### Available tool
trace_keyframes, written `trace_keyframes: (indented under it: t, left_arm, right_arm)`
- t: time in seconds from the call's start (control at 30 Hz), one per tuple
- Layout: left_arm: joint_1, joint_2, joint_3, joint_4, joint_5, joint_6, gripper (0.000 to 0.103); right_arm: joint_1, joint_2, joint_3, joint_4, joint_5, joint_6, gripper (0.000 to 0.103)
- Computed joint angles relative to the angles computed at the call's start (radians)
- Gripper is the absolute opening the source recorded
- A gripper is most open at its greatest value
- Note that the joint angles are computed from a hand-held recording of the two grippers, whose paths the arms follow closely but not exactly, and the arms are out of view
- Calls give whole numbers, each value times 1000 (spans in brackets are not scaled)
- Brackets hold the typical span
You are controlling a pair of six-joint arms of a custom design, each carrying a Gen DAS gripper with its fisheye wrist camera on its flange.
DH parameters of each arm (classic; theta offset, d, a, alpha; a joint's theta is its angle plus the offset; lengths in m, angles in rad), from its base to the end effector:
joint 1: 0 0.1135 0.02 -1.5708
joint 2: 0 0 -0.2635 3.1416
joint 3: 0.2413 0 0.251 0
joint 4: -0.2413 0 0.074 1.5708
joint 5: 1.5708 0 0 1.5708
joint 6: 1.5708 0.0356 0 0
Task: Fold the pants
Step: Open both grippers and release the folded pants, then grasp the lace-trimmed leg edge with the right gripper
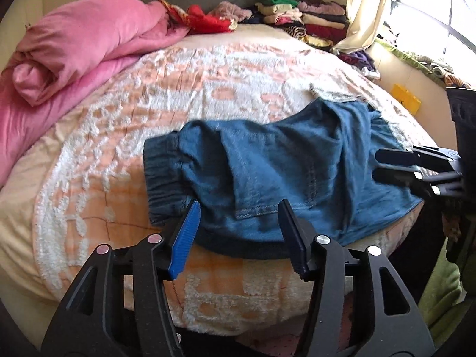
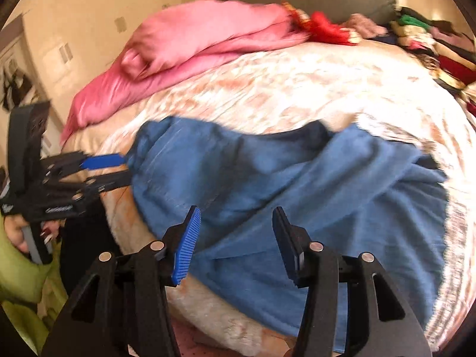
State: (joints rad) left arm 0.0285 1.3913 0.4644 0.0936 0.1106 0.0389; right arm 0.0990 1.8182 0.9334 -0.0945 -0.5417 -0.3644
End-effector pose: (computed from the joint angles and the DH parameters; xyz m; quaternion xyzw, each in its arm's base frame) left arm 0.2408 0.0029 0.1329 0.0248 0.9312 -0.0394 0.3614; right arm 0.3401 0.0522 0.1316 -0.2875 0.8792 0.2165 0.3122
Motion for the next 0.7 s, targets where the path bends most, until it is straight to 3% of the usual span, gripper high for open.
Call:
trace_keyframes:
  t: [0.13, 0.47, 0.7]
  left_arm:
    - [-41, -12, 7, -10, 13, -15, 51]
    - [-160, 115, 73, 0, 102, -105, 51]
    - [-255, 305, 190, 22, 139, -148, 51]
  right_arm:
    - [-74, -2, 7, 11, -6, 14, 49]
    - [-153, 37, 54, 25, -4, 56, 49]
    - [-155, 93, 144, -2, 34, 65, 49]
